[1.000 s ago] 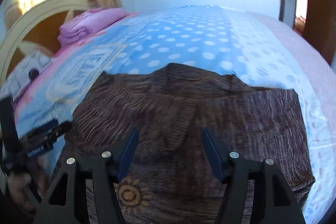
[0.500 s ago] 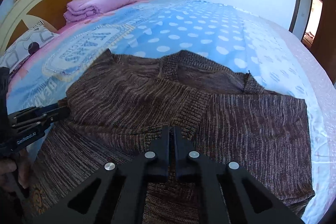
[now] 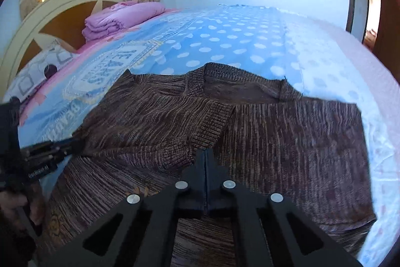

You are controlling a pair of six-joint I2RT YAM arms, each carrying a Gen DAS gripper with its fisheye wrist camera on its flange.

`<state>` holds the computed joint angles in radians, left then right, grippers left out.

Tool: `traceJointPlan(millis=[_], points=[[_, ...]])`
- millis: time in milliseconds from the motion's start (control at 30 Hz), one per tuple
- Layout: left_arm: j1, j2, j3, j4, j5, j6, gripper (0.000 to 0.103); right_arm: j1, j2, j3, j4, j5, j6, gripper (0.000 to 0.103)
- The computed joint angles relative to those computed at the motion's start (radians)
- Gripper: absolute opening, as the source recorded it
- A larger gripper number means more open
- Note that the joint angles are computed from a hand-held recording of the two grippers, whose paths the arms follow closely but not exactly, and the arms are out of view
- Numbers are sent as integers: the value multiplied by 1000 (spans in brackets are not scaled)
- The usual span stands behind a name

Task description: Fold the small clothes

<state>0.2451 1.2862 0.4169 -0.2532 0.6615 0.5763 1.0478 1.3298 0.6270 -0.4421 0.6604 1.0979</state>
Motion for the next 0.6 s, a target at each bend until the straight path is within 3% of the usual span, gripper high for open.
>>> traceJointPlan(millis=[33,100,167,200,300,400,600], points=[[-1,-10,-6,4,-5,-5,26,-8,-13,-20,46,-21,-8,46],[6,-6,-7,2,4,2,27,-9,-16,-29,93,-37,-18,48],[21,15,5,-9,22,10,28,-15,42,22,59,-52,-34,48],[34,25,10,-14,36,13,30,-19,65,44,37,-56,-26,47],[62,38,16,-17,58,12,44,-55,105,58,65,-94,-48,28],[40,42,19,-16,38,6,48,-74,164,94,55,-124,-100,15],[44,39,11,-3,46,3,48,36,145,128,-86,-114,-154,15]])
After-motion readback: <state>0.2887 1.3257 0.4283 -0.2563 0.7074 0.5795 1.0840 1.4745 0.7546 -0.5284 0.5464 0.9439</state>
